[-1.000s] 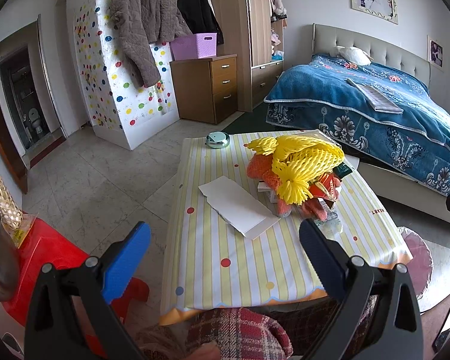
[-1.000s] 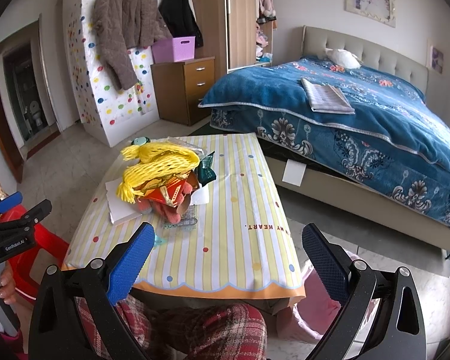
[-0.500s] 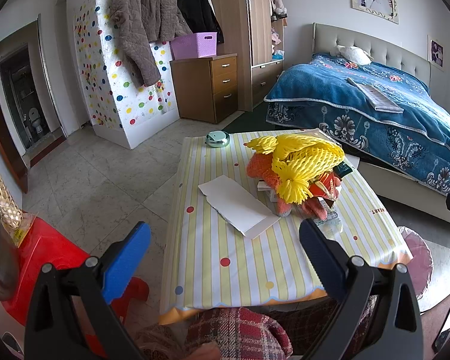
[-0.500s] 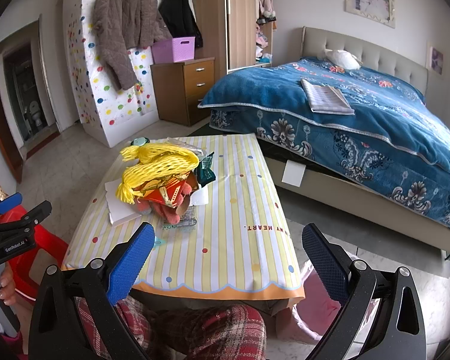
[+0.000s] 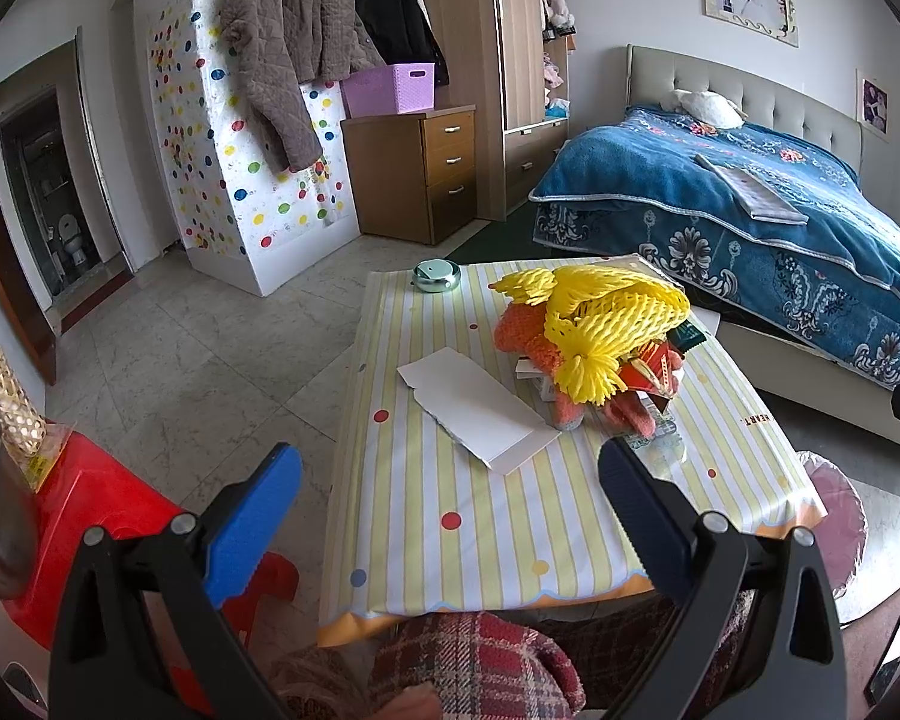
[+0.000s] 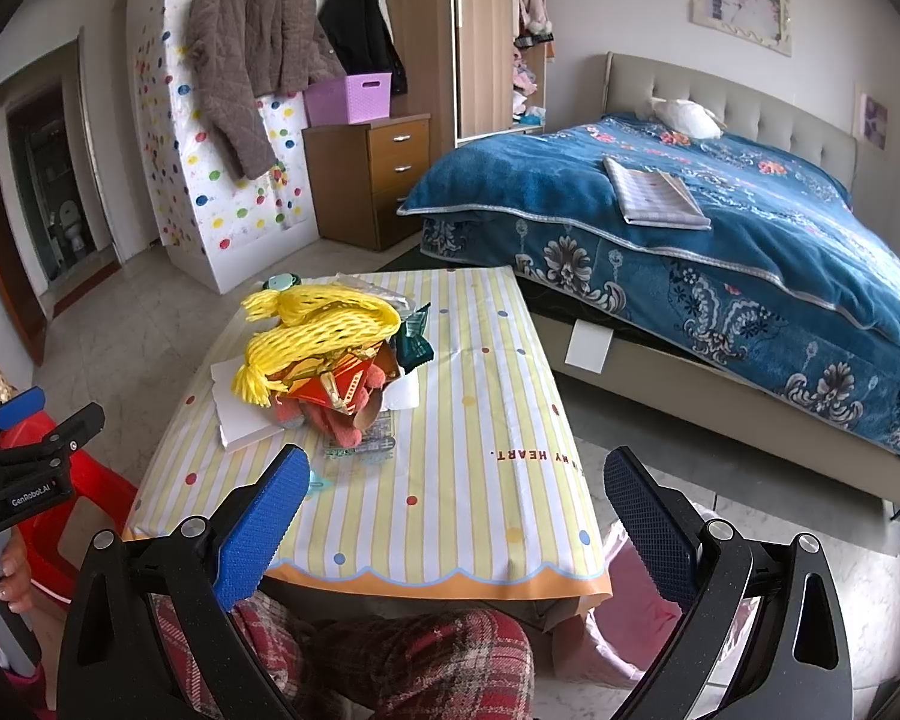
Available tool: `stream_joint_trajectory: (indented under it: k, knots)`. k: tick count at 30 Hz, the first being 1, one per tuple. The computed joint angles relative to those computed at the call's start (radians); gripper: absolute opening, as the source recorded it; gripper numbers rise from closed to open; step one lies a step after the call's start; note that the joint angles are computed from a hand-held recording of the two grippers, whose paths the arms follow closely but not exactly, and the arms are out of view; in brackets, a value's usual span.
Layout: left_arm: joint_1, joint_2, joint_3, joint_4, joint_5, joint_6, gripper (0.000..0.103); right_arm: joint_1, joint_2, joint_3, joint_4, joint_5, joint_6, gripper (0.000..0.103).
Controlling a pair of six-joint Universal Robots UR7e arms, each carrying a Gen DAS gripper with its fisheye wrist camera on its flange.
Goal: Collect trash
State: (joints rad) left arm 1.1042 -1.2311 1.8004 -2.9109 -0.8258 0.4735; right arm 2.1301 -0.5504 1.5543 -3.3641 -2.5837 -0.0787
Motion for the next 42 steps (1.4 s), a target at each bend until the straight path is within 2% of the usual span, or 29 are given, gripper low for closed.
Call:
stream_joint_trajectory:
  k: [21, 27, 33, 37, 40, 42]
  knots:
    - [0.002, 0.001, 0.003, 0.005, 0.005, -0.003, 0.096, -0.005, 0.000, 0.001, 0.000, 0.010, -0.003, 0.098]
    - [0.012, 0.009, -0.002, -0.030, -0.030, 0.022, 0.096, -0.027, 0.020, -0.027, -0.058, 0.060, -0.084, 0.098]
    - [0.023, 0.047, -0.049, -0.084, -0.018, 0.034, 0.096, -0.053, 0.059, -0.093, -0.129, 0.133, -0.189, 0.098]
    - [0.038, 0.071, -0.106, 0.039, -0.049, 0.019, 0.096, -0.064, 0.090, -0.153, -0.069, 0.104, -0.212, 0.098]
    - [0.036, 0.109, -0.127, 0.029, -0.038, 0.047, 0.096, -0.075, 0.113, -0.190, -0.068, 0.078, -0.238, 0.098]
    - [0.041, 0.132, -0.152, 0.056, -0.075, 0.046, 0.096, -0.090, 0.125, -0.210, -0.075, 0.077, -0.253, 0.096]
